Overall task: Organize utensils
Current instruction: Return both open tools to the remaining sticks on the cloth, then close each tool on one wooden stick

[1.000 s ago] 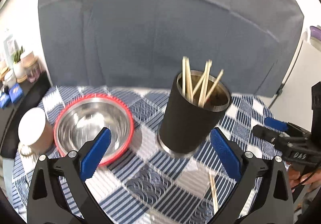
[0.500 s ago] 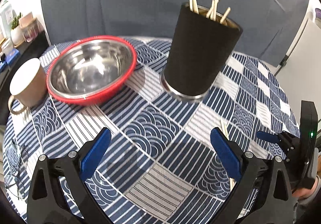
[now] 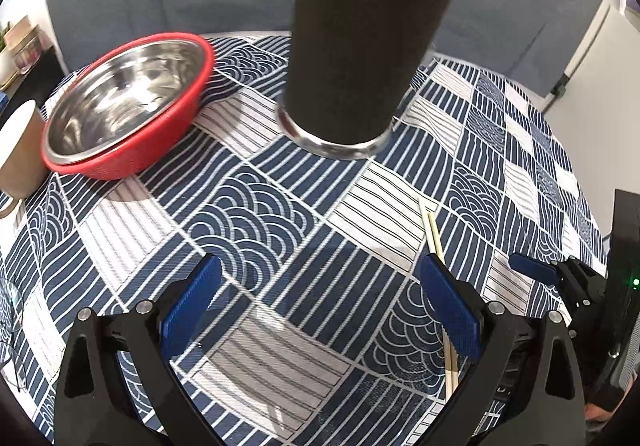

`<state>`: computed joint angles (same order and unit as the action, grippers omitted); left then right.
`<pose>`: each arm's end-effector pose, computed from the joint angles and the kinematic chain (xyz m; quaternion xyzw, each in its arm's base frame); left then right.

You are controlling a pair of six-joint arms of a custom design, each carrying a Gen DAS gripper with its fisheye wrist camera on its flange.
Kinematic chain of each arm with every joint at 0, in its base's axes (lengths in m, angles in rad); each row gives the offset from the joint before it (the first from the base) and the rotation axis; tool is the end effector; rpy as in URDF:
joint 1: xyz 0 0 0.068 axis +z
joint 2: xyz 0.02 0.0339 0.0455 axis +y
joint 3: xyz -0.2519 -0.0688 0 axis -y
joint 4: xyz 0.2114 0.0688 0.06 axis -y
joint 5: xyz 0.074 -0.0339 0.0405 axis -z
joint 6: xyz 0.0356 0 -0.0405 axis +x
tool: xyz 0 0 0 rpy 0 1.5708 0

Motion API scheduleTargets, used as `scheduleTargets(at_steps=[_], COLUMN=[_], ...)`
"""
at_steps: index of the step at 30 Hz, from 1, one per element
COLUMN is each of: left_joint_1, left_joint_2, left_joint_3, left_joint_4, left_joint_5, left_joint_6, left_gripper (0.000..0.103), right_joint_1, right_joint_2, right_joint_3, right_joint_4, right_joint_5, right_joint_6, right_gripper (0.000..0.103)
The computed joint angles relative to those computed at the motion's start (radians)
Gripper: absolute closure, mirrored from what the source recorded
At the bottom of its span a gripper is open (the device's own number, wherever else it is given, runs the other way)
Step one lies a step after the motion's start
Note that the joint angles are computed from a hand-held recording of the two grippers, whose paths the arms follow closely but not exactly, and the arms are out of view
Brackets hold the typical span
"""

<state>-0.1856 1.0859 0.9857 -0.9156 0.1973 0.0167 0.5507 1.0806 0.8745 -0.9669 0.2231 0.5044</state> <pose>0.1720 -0.0394 0.2824 0.1235 0.9495 -0.1174 0.2637 0.1428 0.0784 0.2510 -0.0006 0.9744 0.0046 0.2246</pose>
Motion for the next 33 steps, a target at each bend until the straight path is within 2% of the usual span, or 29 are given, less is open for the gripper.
scheduleTargets(at_steps=[4,6,8,20,24,28,31,33], left_joint_1=[-0.056,-0.072,-0.089,-0.287,-0.351,-0.424,-0.416,-0.411], left_joint_2=[0.031,0.051,0.069,0.139,0.185,0.242,0.281,0.298], left_joint_3=[0.003,0.007,0.014,0.016,0.020,0.052,0.096,0.113], left_joint_4=[0.014,0.018,0.018,0.024,0.013,-0.020,-0.067,-0.085], left_joint_5=[-0.035,-0.041,-0.049,-0.109,-0.162,-0.267,-0.263,-0.254], left_joint_6=[-0.026,-0.043,-0.062,-0.131,-0.151,-0.169,-0.186,-0.182], left_gripper=[0.006,0.006,0.006,0.006,0.006,0.005,0.005,0.006], right_joint_1=[-0.017,0.034,0.040,-0.209,-0.229,-0.239,-0.256,-0.257], right_joint_2=[0.037,0.046,0.037,-0.120,-0.144,-0.139,-0.129,-0.130], right_joint_3=[0.029,0.037,0.033,-0.018,-0.016,-0.006,-0.002,0.001], right_joint_4=[-0.045,-0.061,-0.066,-0.154,-0.173,-0.190,-0.188,-0.188], right_joint_5=[-0.033,0.019,0.023,-0.071,-0.086,-0.092,-0.104,-0.112], right_joint_6=[0.016,0.037,0.039,-0.110,-0.147,-0.161,-0.180,-0.198], right_gripper=[0.016,0.016,0.016,0.018,0.025,0.026,0.028,0.037])
